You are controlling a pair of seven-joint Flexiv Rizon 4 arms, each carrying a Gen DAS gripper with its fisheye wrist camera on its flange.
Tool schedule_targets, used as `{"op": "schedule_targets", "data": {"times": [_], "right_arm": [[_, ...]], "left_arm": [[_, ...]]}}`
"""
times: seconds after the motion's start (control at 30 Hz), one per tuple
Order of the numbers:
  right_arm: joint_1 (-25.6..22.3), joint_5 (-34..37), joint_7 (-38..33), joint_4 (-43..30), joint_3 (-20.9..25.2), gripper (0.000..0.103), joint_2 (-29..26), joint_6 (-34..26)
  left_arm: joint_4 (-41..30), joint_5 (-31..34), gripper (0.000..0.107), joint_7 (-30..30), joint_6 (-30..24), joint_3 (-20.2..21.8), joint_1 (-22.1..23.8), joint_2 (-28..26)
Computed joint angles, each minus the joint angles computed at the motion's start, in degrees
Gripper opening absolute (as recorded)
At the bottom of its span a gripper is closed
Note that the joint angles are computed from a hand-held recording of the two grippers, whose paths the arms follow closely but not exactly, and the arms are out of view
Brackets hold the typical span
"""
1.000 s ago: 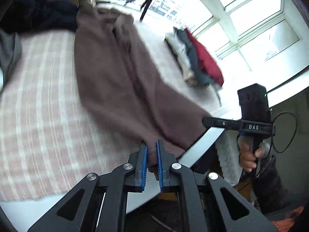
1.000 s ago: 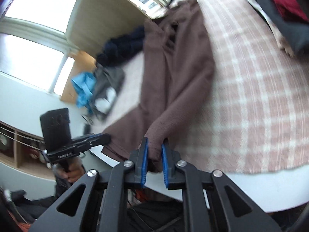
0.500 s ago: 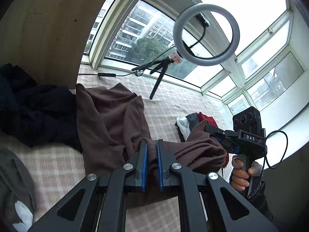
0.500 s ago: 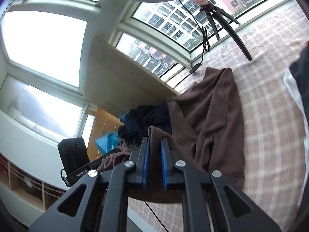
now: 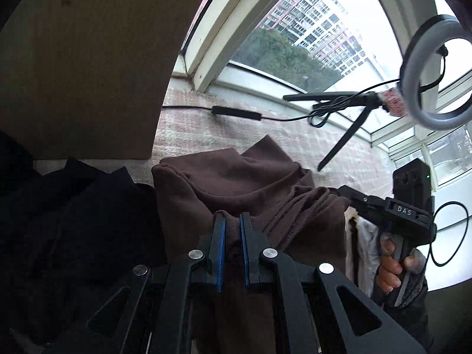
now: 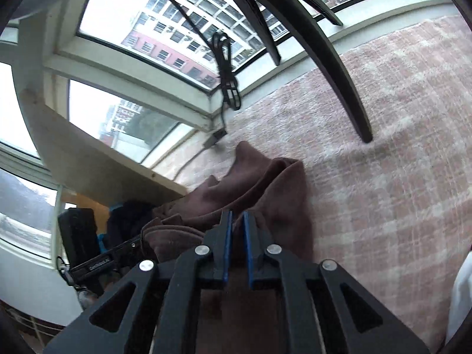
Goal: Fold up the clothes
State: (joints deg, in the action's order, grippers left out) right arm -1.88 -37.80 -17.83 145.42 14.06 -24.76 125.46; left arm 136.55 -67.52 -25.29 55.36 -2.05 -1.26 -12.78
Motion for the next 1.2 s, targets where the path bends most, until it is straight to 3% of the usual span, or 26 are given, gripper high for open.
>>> {"op": "schedule_targets", "data": {"times": [0.03,0.1,0.17,0.2,0.23,0.3,0.33,0.43,0.6,0.7,0.8,0.83,1.0,1.07,1.1,1.13,1.17,1.2], "right_arm": [[-0.63,-1.81,1.15,-1.17,-0.11,0.012,-0.3,-2.67],[0.88,1.5,-1.33,-1.14,-0.72,0.016,-0.38,-0.61],[4.5,6.95,-5.38,-0.14,-2.3,0.037,2.21,-1.11],[6.55,10.39,-7.95,0.48,-2.97,0.04,3.87,-1.71],[6.99,11.0,-9.44,0.98,-3.09,0.042,4.68,-1.53],[5.39,8.63,-11.34,1.77,-2.15,0.042,5.5,-1.15],[5.32,7.39,-12.01,2.04,-2.07,0.042,6.09,-3.28],[6.16,5.85,-14.48,2.54,-1.79,0.042,7.73,-10.53],[3.73,5.64,-17.11,2.72,0.79,0.042,5.08,-9.88],[4.53,6.06,-19.4,1.72,0.43,0.042,4.29,-10.75],[7.82,9.11,-23.43,-0.05,-0.85,0.042,3.62,-13.97],[6.96,8.62,-23.64,-0.53,-0.21,0.042,3.03,-14.24],[1.53,6.41,-24.7,-2.79,4.38,0.042,0.21,-15.09],[0.95,6.44,-25.04,-3.12,5.03,0.042,-0.37,-15.06],[1.43,7.1,-25.4,-3.11,4.77,0.041,-0.5,-14.63],[1.62,7.4,-25.78,-2.99,4.69,0.035,-0.43,-14.35],[2.76,8.61,-26.47,-2.62,3.92,0.025,-0.15,-13.44],[3.59,9.74,-26.73,-2.11,3.43,0.022,0.41,-12.72]], "left_arm": [[-0.95,1.91,0.011,-1.5,-0.19,0.15,0.16,-1.51],[-1.46,2.79,0.012,-1.72,-0.38,-0.16,0.56,-2.3],[-1.09,2.77,0.012,-0.56,0.18,-0.45,0.54,-1.66],[-0.8,2.69,0.013,-0.15,0.84,-0.51,0.36,-1.18],[-0.4,2.42,0.021,0.13,2.59,-0.56,-0.12,-0.61],[0.34,-0.16,0.038,1.62,5.97,-0.92,-0.9,0.46],[0.51,-1.61,0.04,2.2,6.23,-0.84,-0.87,1.02],[1.48,-3.94,0.04,3.89,5.93,0.19,-0.72,3.32],[4.62,-4.98,0.04,9.8,7.37,0.63,-2.8,5.8],[5.36,-9.21,0.04,15.62,13.79,-1.33,-6.26,4.47],[4.02,-14.25,0.04,22.07,17.52,-2.85,-8.85,1.72],[3.47,-15.88,0.04,24.02,18.53,-3.18,-9.67,0.84],[1.15,-13.35,0.041,23.54,13.76,-2.49,-8.85,-1.6],[0.86,-12.68,0.039,23.16,13.15,-2.52,-8.47,-1.85],[0.76,-13.42,0.033,23.7,13.25,-2.73,-8.46,-2.02],[0.8,-14.45,0.02,24.58,13.52,-2.92,-8.6,-2.0],[0.91,-15.68,0.017,25.56,13.62,-3.03,-8.79,-1.84],[1.2,-17.37,0.015,26.79,13.45,-3.06,-9.02,-1.3]]}}
